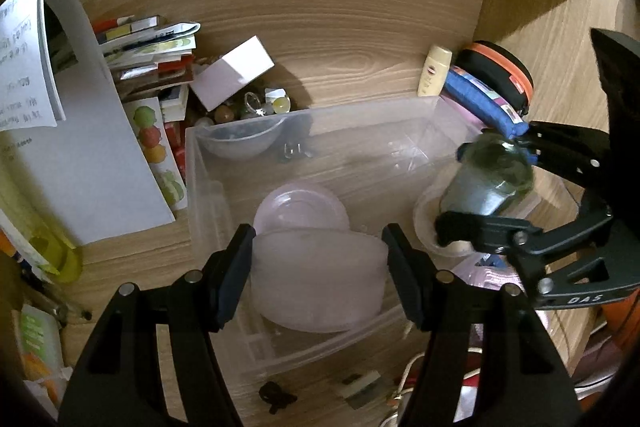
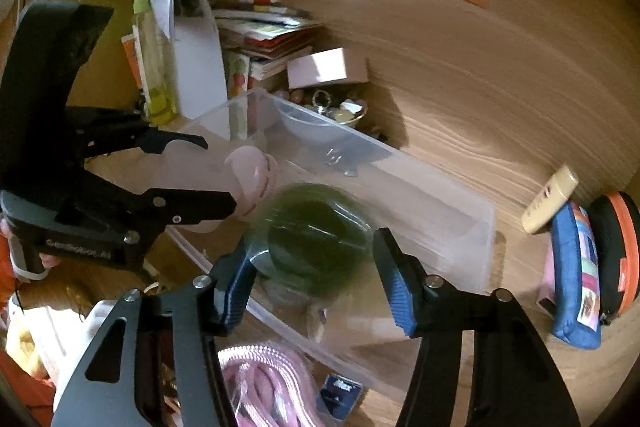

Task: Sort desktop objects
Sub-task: 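Carry white jar and green bottle into the clear box, opening both grippers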

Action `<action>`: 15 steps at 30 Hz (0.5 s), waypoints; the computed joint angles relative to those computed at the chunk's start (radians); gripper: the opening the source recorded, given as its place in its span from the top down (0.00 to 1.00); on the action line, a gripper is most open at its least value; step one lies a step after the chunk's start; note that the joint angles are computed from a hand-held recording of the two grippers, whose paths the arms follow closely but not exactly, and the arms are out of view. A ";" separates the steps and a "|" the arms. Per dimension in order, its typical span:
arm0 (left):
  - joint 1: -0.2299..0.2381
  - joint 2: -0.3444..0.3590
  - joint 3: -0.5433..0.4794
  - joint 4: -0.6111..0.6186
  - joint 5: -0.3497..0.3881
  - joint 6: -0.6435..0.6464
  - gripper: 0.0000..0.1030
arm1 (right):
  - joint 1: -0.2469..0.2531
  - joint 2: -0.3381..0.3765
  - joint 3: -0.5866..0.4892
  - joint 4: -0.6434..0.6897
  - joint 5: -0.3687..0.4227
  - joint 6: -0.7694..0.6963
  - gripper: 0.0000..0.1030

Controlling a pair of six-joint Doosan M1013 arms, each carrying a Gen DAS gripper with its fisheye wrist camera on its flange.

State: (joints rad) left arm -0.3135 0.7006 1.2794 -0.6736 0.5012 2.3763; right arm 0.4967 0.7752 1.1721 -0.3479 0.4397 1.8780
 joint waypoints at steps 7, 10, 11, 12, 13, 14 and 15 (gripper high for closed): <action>-0.003 -0.007 0.014 0.015 -0.018 0.024 0.37 | 0.004 0.020 -0.022 0.036 0.019 -0.043 0.49; -0.002 -0.006 0.013 0.010 -0.015 0.028 0.37 | 0.000 0.020 -0.023 0.065 0.020 -0.053 0.48; -0.002 -0.006 0.012 0.007 -0.014 0.028 0.37 | 0.000 0.019 -0.021 0.058 0.021 -0.044 0.48; -0.001 -0.007 0.014 0.002 -0.015 0.032 0.36 | 0.000 0.018 -0.020 0.054 0.023 -0.038 0.48; 0.000 -0.008 0.015 -0.007 -0.017 0.038 0.34 | 0.000 0.016 -0.017 0.050 0.023 -0.032 0.48; 0.001 -0.010 0.017 -0.019 -0.020 0.046 0.32 | -0.001 0.013 -0.013 0.048 0.022 -0.026 0.48; 0.002 -0.012 0.020 -0.030 -0.026 0.052 0.30 | -0.001 0.010 -0.010 0.046 0.020 -0.020 0.48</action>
State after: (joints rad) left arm -0.3110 0.6882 1.2997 -0.7032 0.4754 2.4285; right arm 0.4959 0.7854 1.1624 -0.3021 0.4599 1.8580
